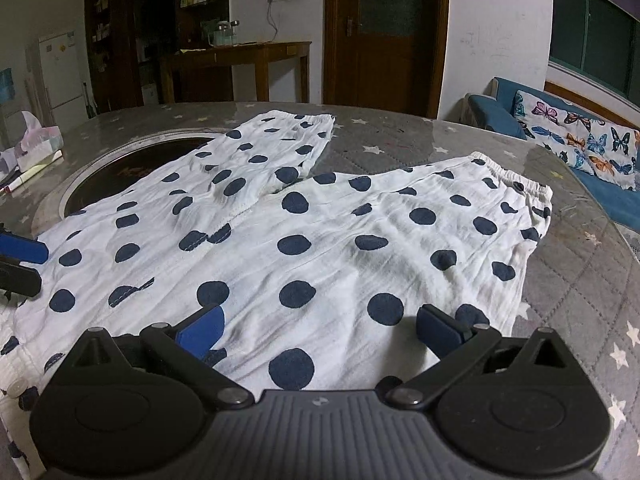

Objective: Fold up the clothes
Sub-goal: 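Release the pant leg and lay both legs flat side by side, then move the open left gripper over the pants toward the waistband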

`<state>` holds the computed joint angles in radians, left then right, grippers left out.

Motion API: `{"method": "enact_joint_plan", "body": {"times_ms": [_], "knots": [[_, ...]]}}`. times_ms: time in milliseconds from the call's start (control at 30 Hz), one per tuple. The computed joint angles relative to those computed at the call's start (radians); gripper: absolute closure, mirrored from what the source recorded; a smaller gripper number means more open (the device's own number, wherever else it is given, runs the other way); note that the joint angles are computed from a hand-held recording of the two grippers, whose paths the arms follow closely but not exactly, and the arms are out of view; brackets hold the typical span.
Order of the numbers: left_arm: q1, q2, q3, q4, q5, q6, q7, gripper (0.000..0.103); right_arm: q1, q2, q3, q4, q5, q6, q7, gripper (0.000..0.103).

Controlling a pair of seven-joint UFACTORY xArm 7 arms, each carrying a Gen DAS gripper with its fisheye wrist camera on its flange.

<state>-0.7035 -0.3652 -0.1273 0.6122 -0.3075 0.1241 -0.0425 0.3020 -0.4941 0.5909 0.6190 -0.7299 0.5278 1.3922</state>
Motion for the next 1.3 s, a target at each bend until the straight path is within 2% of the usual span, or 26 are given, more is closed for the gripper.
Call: {"method": "enact_joint_plan", "body": {"times_ms": [167,433,667,833,967,1067,1167,1300], "knots": [[0.033,0.018,-0.028,0.050,0.036,0.008,-0.021,0.033,-0.001,-0.001,0.001,-0.002,-0.004,-0.004,0.007,0.000],[0.105,0.127,-0.103,0.135,0.124,0.021,-0.094,0.033,-0.001,0.001,-0.002,-0.003,-0.006,-0.008,0.009,0.000],[0.233,0.150,-0.188,0.144,0.318,0.024,-0.282,0.034,-0.003,0.002,-0.001,-0.003,-0.008,-0.009,0.012,0.000],[0.273,0.169,-0.207,0.176,0.418,0.049,-0.383,0.034,-0.003,0.001,-0.001,-0.005,-0.010,-0.011,0.015,0.000],[0.261,0.201,-0.195,0.218,0.447,0.034,-0.410,0.034,-0.003,-0.001,-0.001,-0.007,-0.009,-0.012,0.015,0.000],[0.289,0.244,-0.215,0.268,0.543,0.029,-0.477,0.034,-0.003,-0.001,0.000,-0.007,-0.009,-0.012,0.014,0.000],[0.287,0.302,-0.204,0.324,0.619,0.052,-0.536,0.035,-0.004,-0.001,0.000,-0.007,-0.009,-0.012,0.014,0.000],[0.263,0.359,-0.164,0.374,0.730,0.093,-0.623,0.047,-0.004,-0.001,0.000,-0.007,-0.009,-0.013,0.014,0.000]]}}
